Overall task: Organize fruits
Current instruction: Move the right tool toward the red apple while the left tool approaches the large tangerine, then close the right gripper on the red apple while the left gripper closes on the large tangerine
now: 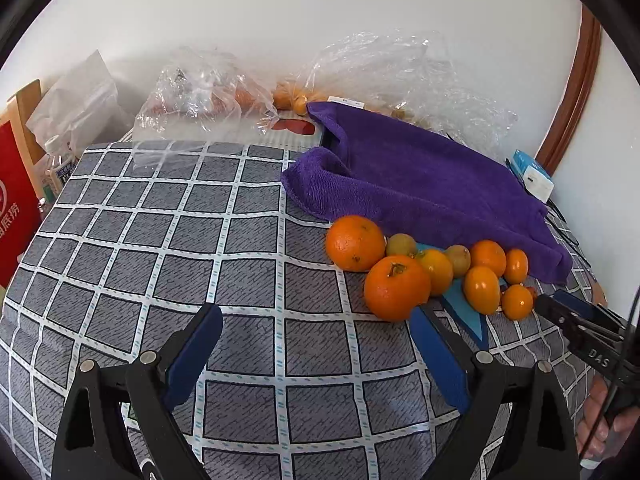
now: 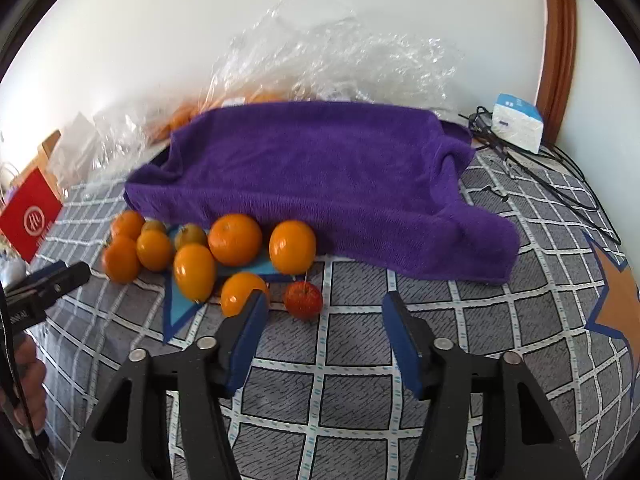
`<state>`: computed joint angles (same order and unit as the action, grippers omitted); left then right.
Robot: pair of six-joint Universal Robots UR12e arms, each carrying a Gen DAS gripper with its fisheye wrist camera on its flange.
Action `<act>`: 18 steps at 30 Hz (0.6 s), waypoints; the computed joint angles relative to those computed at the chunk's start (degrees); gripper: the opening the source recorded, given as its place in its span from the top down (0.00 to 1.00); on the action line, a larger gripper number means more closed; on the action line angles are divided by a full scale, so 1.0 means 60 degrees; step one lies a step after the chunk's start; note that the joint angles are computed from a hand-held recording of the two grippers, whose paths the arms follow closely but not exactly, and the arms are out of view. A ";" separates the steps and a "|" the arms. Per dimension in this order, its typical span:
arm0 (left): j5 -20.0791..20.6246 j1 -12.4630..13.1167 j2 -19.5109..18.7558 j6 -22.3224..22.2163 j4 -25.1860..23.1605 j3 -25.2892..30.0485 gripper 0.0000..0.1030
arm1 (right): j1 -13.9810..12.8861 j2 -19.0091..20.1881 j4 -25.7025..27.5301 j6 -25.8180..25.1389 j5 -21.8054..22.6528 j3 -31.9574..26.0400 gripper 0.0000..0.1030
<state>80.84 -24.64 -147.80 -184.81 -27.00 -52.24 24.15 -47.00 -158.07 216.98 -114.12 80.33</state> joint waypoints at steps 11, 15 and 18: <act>-0.0616 0.0051 0.0006 0.0126 -0.0358 -0.0009 0.18 | -0.0074 0.0306 0.0336 -0.0415 0.0138 -0.0355 0.71; -0.0485 -0.0030 -0.0034 0.0211 -0.0715 0.0223 0.21 | -0.0074 0.0255 0.0034 -0.0511 0.0179 -0.0212 0.77; -0.0492 -0.0097 -0.0122 0.0254 -0.0774 0.0433 0.22 | -0.0062 0.0139 -0.0106 -0.0449 -0.0079 -0.0009 0.77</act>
<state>77.89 -25.22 -148.53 -183.29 -31.64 -49.64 23.78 -46.17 -158.71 214.29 -114.60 80.27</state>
